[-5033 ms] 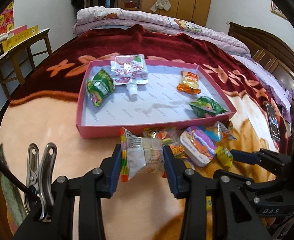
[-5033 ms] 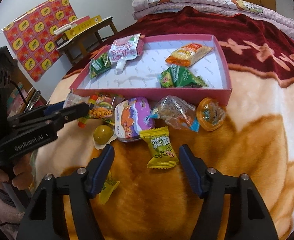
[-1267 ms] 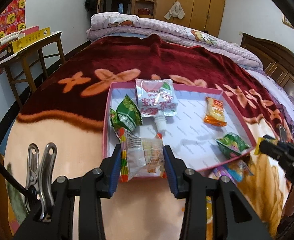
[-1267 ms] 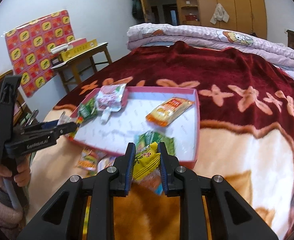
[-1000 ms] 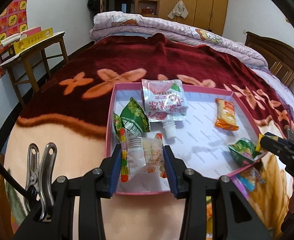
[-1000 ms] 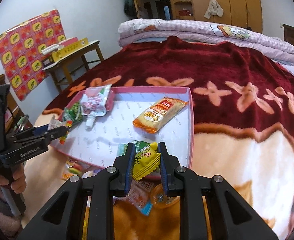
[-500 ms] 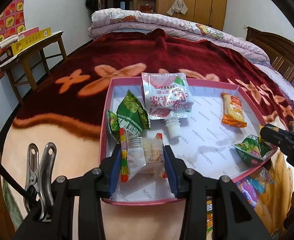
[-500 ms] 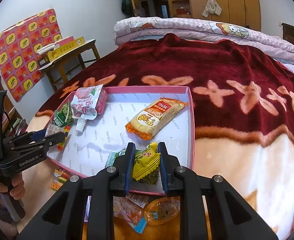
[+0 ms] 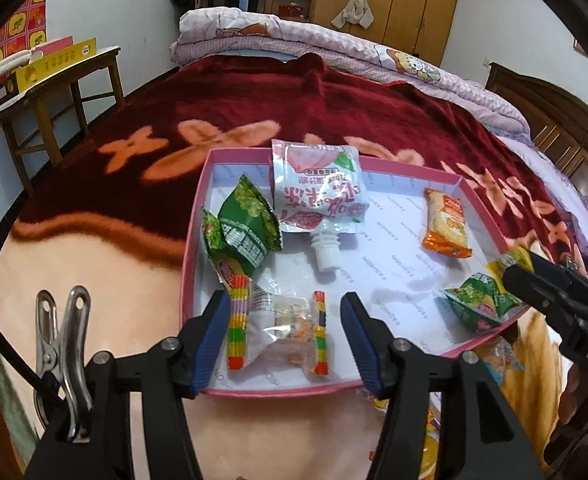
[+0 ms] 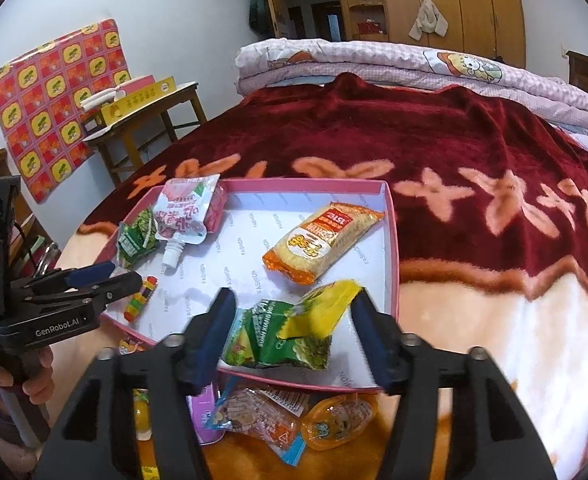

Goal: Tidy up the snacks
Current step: 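Open both grippers in the tray and withdraw them toward the pile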

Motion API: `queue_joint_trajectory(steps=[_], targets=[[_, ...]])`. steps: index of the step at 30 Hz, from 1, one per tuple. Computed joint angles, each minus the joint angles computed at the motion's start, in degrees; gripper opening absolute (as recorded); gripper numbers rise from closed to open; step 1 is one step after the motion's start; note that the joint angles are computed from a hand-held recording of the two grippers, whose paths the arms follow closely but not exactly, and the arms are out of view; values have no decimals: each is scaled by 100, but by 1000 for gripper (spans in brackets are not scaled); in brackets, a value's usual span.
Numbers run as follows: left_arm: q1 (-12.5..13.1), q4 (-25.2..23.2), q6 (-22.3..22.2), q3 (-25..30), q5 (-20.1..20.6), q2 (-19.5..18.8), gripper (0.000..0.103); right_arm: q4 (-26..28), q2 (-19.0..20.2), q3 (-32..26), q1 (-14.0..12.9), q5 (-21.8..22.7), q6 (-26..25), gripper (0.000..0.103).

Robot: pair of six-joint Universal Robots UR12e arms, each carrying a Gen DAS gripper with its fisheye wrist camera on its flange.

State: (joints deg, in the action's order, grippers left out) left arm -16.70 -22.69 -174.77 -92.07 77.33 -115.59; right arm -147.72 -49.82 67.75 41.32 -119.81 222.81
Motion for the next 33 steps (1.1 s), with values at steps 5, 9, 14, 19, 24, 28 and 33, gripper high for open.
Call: queue_joint_trajectory(steps=[5,9,14,19,24,28,33], targets=[[-29,187,61,-109,121,87,68,-62,-12,-4,39,-141,-47,69],[-9,217,77,-196,31,183,68,-178,-57,57,72,-132,-8,69],[-2,241,118,-336,-56,324,68,-205,-111,118,143,-123,32,69],[-29,241,232,-491,-160,475,68,-214,-189,241,201,-99,251,69],[-69,223,183,-596,-220,558,68,-168,-260,384,248,-66,577,69],[-101,170,228,-652,-272,585,68,-101,-293,494,257,12,809,69],[-123,133,254,-709,-297,590,68,-96,-322,614,253,69,988,69]])
